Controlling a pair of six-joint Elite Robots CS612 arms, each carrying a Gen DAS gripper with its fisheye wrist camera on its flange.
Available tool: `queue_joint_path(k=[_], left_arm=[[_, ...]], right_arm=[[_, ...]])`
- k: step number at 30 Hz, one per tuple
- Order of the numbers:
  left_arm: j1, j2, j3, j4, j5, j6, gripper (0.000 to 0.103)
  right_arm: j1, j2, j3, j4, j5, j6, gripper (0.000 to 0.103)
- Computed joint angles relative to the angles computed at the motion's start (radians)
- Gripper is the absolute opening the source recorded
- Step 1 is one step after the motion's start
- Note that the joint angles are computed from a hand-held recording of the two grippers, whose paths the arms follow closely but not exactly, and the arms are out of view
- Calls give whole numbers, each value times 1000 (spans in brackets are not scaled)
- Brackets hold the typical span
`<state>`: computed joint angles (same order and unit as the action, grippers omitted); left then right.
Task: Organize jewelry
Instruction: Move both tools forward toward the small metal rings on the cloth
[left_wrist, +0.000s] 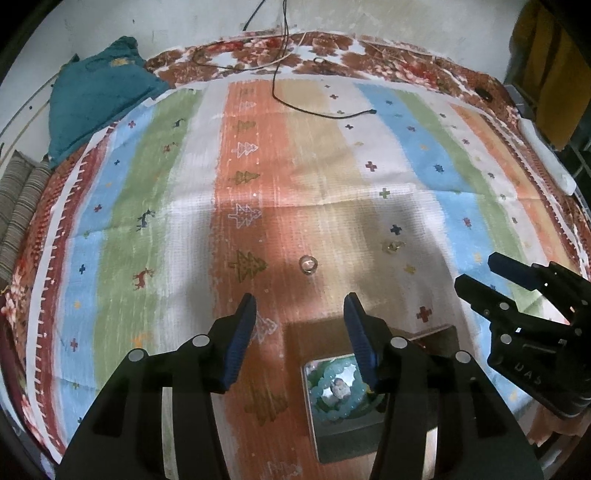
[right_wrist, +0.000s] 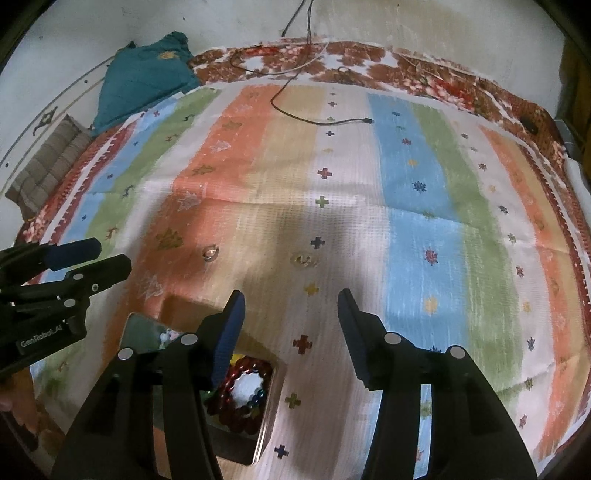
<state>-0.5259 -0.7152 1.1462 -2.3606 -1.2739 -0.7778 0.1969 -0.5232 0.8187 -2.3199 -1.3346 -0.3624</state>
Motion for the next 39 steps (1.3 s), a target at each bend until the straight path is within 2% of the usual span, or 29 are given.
queue_joint_path(k=[4,20,39], left_arm=[[4,16,-27,27,-13,16,51],[31,72,-105,79,-79,32,53],[51,146,-216,171,-136,88,53]], right_arm=[[4,20,-38,32,-10,-11,57],[14,98,-173,142,-45,-19,57],[23,222,-389,291,-83,-17,57]])
